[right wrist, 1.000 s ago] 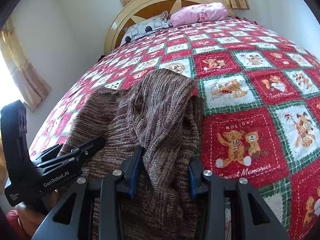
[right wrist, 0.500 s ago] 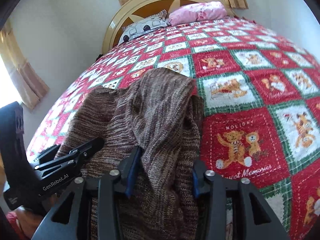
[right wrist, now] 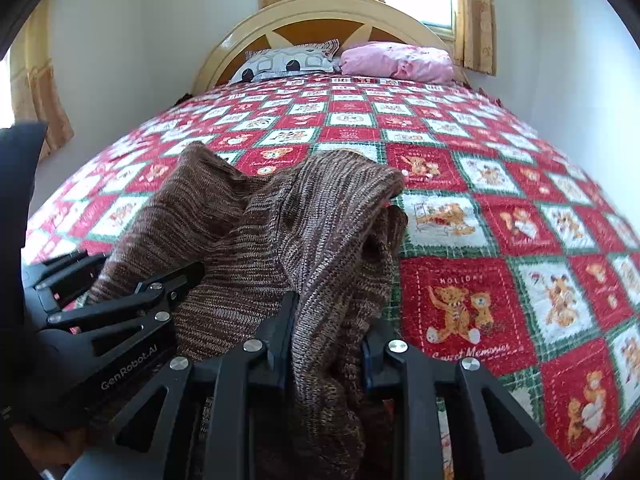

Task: Fold small clothes

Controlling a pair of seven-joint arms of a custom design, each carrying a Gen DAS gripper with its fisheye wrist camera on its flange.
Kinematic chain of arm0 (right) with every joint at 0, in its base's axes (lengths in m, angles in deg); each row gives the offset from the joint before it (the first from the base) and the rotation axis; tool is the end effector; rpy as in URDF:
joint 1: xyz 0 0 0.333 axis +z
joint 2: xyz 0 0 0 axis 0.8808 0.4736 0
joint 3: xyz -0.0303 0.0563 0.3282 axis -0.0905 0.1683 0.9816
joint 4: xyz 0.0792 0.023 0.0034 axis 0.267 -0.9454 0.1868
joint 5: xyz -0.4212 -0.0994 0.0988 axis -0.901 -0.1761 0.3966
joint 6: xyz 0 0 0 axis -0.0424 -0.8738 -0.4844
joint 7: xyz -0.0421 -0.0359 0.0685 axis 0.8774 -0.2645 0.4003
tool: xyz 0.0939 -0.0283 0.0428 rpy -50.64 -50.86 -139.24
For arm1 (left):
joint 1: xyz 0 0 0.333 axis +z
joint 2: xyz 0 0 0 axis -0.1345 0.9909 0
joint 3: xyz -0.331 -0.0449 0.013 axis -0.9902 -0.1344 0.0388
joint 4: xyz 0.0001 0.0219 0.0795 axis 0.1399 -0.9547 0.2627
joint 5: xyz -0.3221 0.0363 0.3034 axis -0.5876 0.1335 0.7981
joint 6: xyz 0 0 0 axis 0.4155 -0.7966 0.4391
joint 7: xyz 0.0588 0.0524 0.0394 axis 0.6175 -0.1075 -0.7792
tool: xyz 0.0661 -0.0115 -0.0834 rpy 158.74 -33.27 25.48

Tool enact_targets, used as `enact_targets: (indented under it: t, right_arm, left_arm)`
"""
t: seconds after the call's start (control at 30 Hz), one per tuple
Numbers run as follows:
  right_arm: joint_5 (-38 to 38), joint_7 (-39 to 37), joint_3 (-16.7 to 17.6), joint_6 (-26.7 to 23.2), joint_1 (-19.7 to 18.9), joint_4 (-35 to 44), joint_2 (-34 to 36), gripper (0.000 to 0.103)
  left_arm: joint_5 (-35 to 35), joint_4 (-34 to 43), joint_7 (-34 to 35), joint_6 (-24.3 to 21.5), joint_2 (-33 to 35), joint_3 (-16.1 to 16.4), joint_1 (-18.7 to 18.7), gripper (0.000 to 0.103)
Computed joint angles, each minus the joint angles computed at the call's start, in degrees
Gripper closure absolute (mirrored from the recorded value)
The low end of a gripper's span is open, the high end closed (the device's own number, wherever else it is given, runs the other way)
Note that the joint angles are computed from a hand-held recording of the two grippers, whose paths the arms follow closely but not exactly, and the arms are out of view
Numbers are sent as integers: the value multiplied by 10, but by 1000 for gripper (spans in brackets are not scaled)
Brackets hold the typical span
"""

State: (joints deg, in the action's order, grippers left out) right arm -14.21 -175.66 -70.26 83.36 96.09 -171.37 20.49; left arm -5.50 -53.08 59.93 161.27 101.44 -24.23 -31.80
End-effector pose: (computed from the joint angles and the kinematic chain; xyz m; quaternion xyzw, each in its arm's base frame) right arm 0.5162 0.4485 0.4591 -0.5511 0.7279 -0.2824 0.2945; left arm 0.5948 -0.3946 0.4738 -0.4594 0.8045 -0.3214 0.1961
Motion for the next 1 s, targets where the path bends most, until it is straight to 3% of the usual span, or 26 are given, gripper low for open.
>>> enact_targets:
  t: [0.2, 0.4, 0.6, 0.77, 1.0]
  right_arm:
    - [-15, 52, -1, 38, -7, -19, -11, 79]
    - [-42, 110, 0, 71, -11, -36, -31, 81]
    - [-66, 120, 15, 37, -2, -21, -34, 82]
    - [-69, 130, 20, 34, 3, -23, -40, 82]
    - [-69, 203, 26, 99, -5, -54, -66, 82]
  left_arm:
    - [-7, 2, 1, -5, 0, -2, 0, 66]
    - [-66, -1, 32, -20, -11, -22, 19, 72]
    - [-67, -33, 35, -11, -44, -25, 24, 75]
    - [-194, -67, 119, -7, -79, -57, 59, 75]
    - [-303, -82, 206, -55, -110, -63, 70, 75]
